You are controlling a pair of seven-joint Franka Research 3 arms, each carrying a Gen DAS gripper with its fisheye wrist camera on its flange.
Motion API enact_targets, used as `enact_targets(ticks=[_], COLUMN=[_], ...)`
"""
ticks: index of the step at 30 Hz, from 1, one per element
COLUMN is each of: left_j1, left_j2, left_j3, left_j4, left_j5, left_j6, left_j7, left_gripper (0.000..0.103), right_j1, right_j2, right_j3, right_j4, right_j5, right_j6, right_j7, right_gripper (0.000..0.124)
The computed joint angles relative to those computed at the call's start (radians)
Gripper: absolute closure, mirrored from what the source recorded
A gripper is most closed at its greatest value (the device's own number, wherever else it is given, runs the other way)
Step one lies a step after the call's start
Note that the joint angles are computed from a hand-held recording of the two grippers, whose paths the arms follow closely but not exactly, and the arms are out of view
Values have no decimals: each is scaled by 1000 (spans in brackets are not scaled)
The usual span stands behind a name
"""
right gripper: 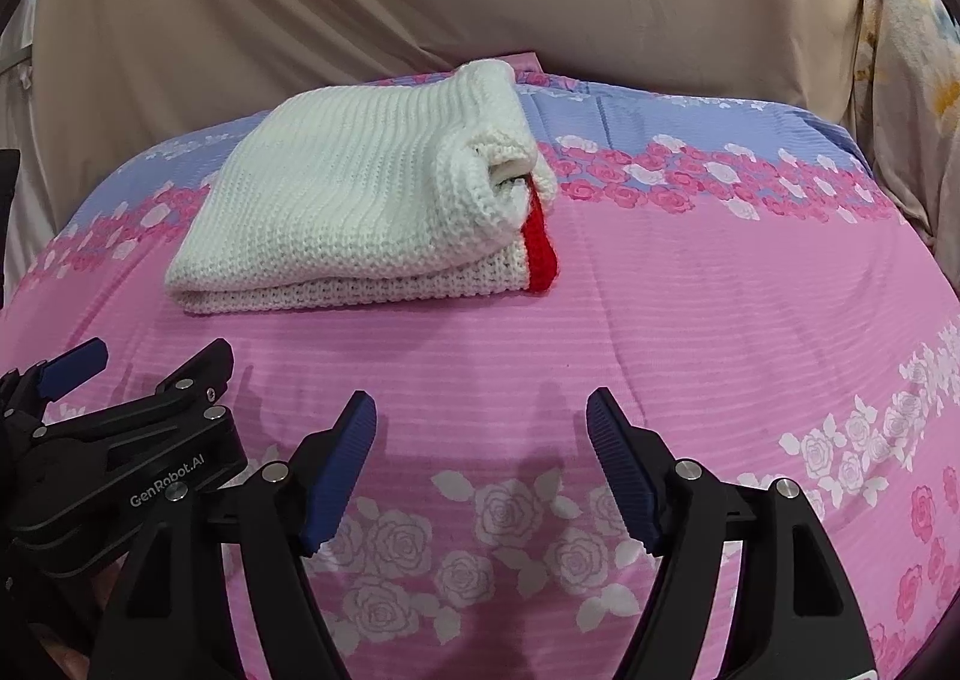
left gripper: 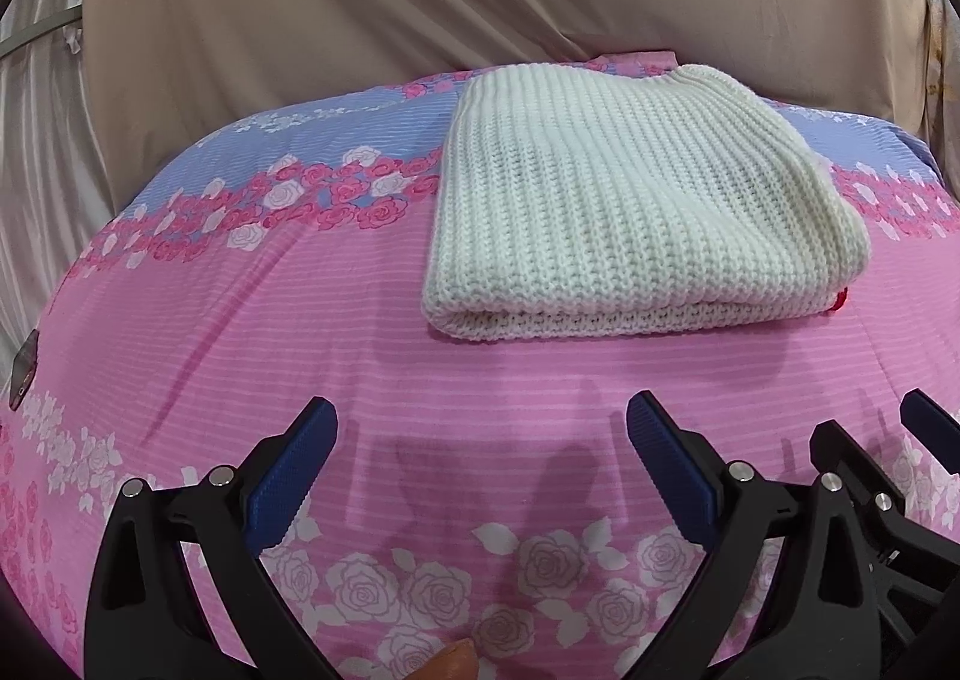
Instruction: Fold small clothes
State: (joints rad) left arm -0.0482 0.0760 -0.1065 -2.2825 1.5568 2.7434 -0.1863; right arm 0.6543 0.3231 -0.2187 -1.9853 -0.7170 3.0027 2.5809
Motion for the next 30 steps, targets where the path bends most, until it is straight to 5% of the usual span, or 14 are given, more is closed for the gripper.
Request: enact_targets(ticks=[24, 30], left_j1=[-17, -21], left_j2=[-1, -3], left_j3=[-6, -10], left_j4=[0, -1], left_j5=[-40, -49], left_j6=[-52, -71], left_j7=[30, 32], left_gripper=[9, 16], right_j1=[11, 3], right_j2=[1, -1], right_j3=[-11, -3], right_j4=[0, -2], right_j5=[-7, -9], right_j6=[-2, -4], right_j7=[13, 11], right_gripper=[53, 53])
